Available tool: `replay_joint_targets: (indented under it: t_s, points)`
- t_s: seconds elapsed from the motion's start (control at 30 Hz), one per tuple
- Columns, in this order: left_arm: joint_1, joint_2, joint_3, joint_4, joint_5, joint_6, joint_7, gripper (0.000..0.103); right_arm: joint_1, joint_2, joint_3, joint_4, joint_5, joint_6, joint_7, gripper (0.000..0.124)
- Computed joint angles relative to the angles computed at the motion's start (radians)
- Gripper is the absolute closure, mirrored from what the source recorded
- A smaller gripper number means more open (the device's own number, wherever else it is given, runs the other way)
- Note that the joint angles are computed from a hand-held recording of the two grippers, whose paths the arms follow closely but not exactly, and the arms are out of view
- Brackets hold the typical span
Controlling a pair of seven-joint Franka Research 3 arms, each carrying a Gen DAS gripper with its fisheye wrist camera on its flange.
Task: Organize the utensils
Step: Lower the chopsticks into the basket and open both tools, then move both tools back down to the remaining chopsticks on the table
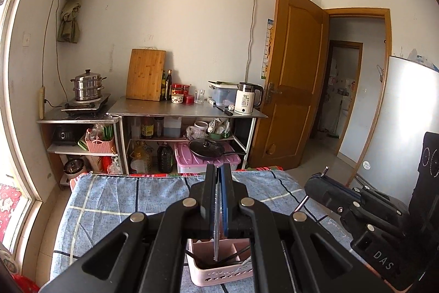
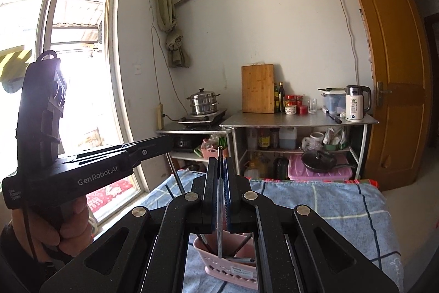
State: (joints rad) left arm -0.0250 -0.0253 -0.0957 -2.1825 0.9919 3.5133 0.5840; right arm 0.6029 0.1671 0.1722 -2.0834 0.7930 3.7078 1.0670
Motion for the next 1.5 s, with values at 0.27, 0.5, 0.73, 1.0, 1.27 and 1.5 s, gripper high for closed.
replay_joint_targets:
  t_s: [0.27,0.5,0.73,1.0,1.27,1.5]
  points:
    - [0.031,0.060,-0.020,0.033,0.071,-0.007,-0.063,0.099,0.014,0.056,-0.017,0.050,0.048,-0.016,-0.028,0.120]
    - [0.071,0.096,-0.044,0.071,0.273,-0.015,-0.254,0.099,0.037,0.063,-0.027,0.051,0.115,-0.047,-0.092,0.120]
    - [0.052,0.132,-0.014,0.165,0.615,-0.018,-0.601,0.098,0.073,0.071,-0.051,0.073,0.257,-0.113,-0.228,0.120]
    - [0.034,0.088,0.017,0.075,0.482,-0.001,-0.468,0.084,0.070,0.041,-0.042,0.041,0.306,-0.124,-0.275,0.111]
    - [0.053,-0.021,0.002,-0.128,0.118,0.042,-0.130,0.074,0.020,-0.065,0.010,-0.115,0.151,-0.052,-0.087,0.110]
    - [0.033,-0.141,0.004,-0.341,-0.145,0.104,0.133,0.070,0.000,-0.168,0.044,-0.301,0.044,0.009,0.099,0.110]
